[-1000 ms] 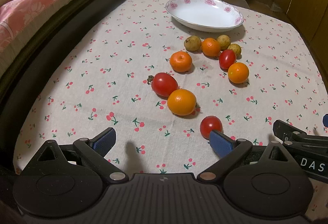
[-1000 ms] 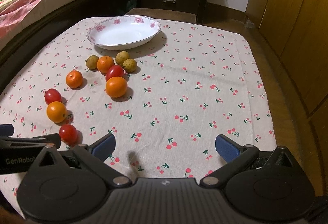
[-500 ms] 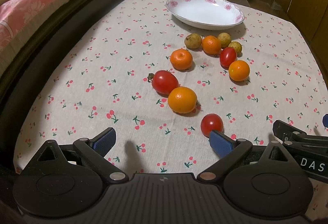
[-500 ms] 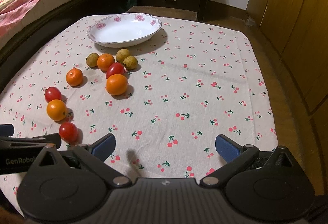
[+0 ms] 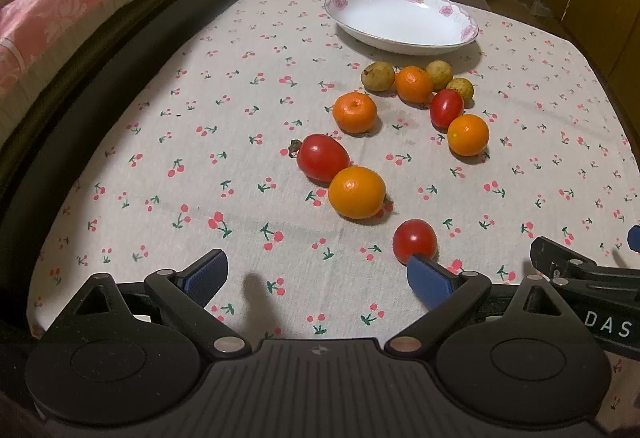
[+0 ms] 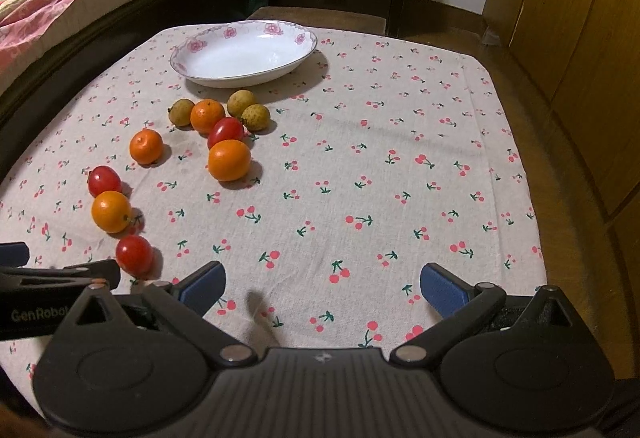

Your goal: Organize fruits

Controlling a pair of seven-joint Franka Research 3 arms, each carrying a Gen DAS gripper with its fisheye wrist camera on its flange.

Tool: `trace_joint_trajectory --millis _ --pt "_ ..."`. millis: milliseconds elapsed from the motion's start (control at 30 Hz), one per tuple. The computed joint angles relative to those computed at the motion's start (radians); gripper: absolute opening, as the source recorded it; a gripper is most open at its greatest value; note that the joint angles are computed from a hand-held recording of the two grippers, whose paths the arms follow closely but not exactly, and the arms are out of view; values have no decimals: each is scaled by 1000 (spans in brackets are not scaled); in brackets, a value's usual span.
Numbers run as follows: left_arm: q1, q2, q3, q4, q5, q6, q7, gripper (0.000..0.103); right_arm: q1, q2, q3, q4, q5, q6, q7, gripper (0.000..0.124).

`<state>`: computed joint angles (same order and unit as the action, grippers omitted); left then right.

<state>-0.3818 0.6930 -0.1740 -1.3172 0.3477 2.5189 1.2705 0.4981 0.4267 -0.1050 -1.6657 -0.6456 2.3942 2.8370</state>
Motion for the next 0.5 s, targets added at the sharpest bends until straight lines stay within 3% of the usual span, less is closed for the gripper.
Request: trace_joint_trajectory --millis 500 --pt "-1 1 0 6 -2 -11 1 98 0 3 -1 3 6 1 -5 103"
